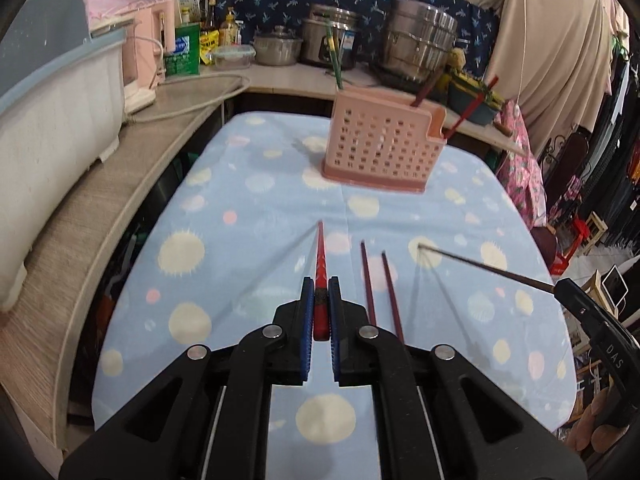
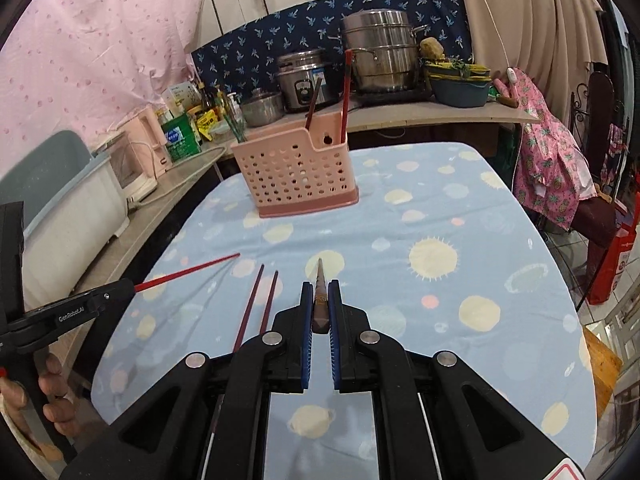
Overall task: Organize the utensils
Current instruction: 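Lift both chopsticks and carry them over the pink basket with both tools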
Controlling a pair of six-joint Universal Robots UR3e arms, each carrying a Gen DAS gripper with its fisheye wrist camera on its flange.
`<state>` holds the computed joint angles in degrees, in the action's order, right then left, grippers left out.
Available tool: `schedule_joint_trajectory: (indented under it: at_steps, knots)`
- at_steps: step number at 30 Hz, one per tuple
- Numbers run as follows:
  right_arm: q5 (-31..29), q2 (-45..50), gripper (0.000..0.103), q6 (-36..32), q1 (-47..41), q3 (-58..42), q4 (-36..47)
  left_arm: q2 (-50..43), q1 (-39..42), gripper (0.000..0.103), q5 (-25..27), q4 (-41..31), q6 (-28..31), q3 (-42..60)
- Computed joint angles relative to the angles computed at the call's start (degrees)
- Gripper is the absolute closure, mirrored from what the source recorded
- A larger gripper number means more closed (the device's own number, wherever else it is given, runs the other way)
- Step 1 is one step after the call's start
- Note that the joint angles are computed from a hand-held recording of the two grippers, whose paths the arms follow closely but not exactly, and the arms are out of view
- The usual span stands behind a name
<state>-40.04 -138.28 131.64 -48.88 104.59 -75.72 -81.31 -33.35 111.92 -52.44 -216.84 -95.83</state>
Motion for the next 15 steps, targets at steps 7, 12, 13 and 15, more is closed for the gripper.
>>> schedule_joint_trajectory:
  at_steps: [7, 12, 13, 15]
  knots:
    - [0.83, 15.33, 0.096, 19.14, 9.99, -6.37, -23.72, -3.92, 6.48, 0.096, -4.11, -1.24, 5.21, 11.14]
    - [-0.32, 24.81, 0.096, 29.07, 15.62, -12.62, -36.09, -9.26, 9.56, 0.096, -5.56, -3.19, 7.88, 21.22]
    - [-0.61, 26.55, 0.096, 30.69, 16.56, -14.06, -37.95, -10.7, 10.23, 0.096, -5.99, -3.59, 8.43, 23.94]
    - [-1.27, 30.44, 0.096, 33.84, 18.47, -17.28, -41.56, -13.13, 11.06, 0.096, -6.58, -4.22, 9.23, 28.5]
